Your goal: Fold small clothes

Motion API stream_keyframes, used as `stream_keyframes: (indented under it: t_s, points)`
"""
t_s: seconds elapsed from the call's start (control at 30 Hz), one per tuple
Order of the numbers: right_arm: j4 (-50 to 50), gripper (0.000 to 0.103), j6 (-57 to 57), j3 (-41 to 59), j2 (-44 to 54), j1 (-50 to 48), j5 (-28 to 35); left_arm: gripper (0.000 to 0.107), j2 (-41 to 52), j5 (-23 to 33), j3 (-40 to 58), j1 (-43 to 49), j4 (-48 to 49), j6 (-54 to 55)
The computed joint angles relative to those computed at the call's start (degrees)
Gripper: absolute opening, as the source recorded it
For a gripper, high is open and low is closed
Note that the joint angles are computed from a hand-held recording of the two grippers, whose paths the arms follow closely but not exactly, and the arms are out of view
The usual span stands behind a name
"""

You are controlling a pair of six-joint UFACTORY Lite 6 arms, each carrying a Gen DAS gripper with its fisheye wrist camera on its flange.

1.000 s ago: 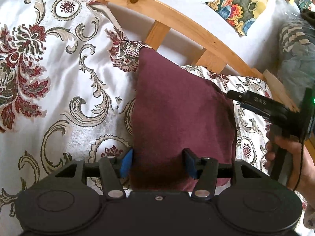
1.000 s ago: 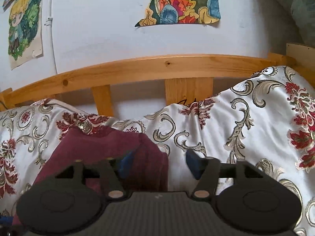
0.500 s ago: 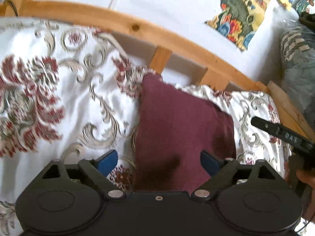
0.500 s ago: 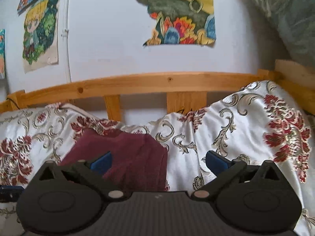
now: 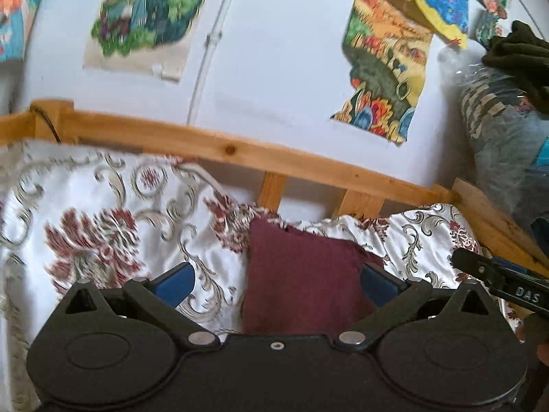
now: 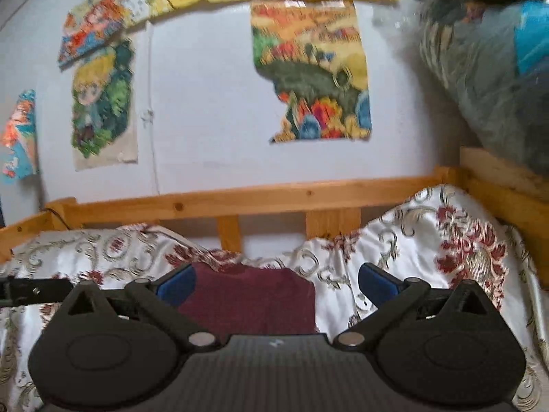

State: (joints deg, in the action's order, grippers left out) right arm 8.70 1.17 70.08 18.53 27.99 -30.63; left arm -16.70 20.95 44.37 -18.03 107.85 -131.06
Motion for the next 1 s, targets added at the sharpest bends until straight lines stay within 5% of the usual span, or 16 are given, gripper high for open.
stream_keyframes:
  t_s: [0.17, 0.5, 0.83, 1.0]
  points:
    - [3.40, 0.103, -3.29, -9.89, -9.83, 2.81, -2.83, 0.102, -8.61, 6.94, -3.00, -5.83, -16.68, 18.91]
    - [19.11, 0.103, -17.43, -24.52, -24.01, 12.07, -2.83, 0.102, -27.57, 24.14, -10.80, -21.27, -35.29, 37.87]
    - [37.42, 0.103, -27.16, -35.26, -29.79, 24.37, -11.59, 0.102, -37.48, 41.11, -20.13, -39.80, -38.00, 36.42]
    - [43.50, 0.103, -27.93, -38.72, -28.99, 28.90, -19.19, 0.102, -37.13, 42.16, -27.67, -44.40, -34.00, 27.64]
